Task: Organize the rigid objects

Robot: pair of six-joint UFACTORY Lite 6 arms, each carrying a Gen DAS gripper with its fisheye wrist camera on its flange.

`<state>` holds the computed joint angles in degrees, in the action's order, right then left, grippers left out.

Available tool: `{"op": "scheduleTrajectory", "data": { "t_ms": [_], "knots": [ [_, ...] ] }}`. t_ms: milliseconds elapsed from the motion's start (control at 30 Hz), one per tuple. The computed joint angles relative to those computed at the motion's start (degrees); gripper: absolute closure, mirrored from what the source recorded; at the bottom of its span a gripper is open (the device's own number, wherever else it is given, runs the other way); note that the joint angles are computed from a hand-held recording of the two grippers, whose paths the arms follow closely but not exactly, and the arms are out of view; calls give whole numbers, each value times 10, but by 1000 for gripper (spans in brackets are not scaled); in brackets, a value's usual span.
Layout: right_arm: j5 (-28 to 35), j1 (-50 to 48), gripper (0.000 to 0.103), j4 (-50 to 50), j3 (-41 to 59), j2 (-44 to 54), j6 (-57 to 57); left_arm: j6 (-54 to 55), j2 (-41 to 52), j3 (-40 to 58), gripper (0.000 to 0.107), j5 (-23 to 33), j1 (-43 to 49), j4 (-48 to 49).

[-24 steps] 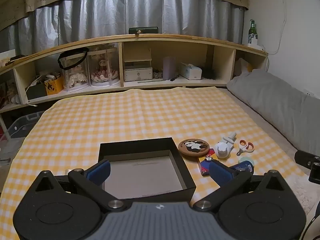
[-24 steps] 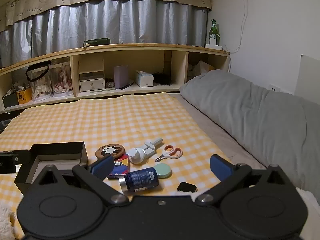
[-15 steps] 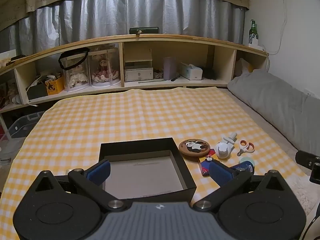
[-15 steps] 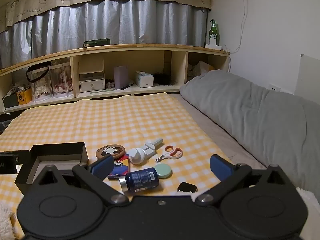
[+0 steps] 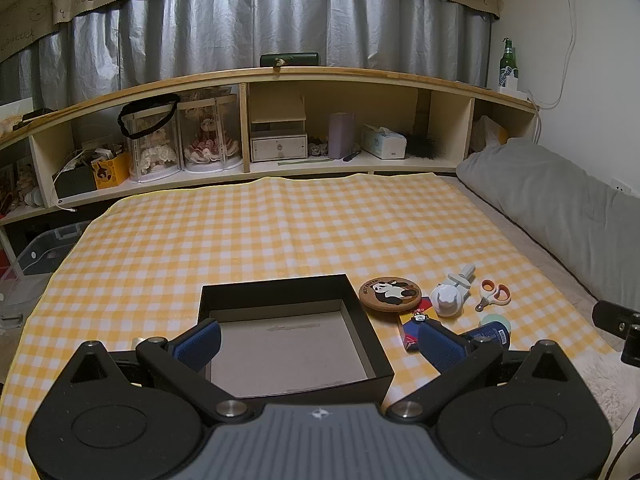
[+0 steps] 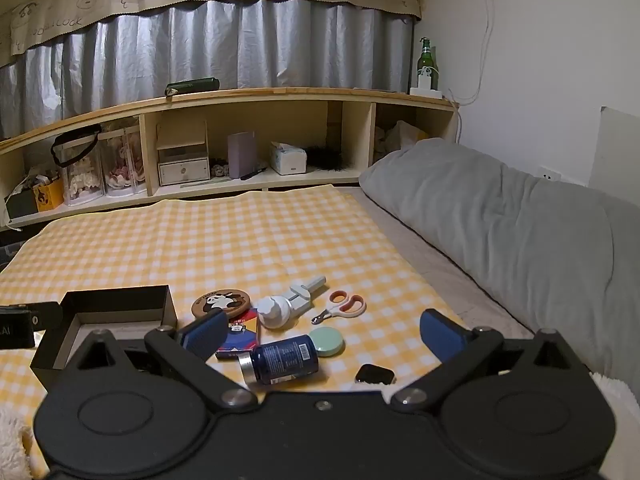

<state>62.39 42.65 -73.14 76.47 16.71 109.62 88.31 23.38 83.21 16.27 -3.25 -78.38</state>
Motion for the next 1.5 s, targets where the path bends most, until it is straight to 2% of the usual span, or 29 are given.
{"op": "scheduleTrajectory", "data": {
  "t_ms": [1500],
  "knots": [
    [-3, 0, 0, 2, -1, 2, 3, -6, 1, 0, 4, -4, -4, 3]
  ]
}}
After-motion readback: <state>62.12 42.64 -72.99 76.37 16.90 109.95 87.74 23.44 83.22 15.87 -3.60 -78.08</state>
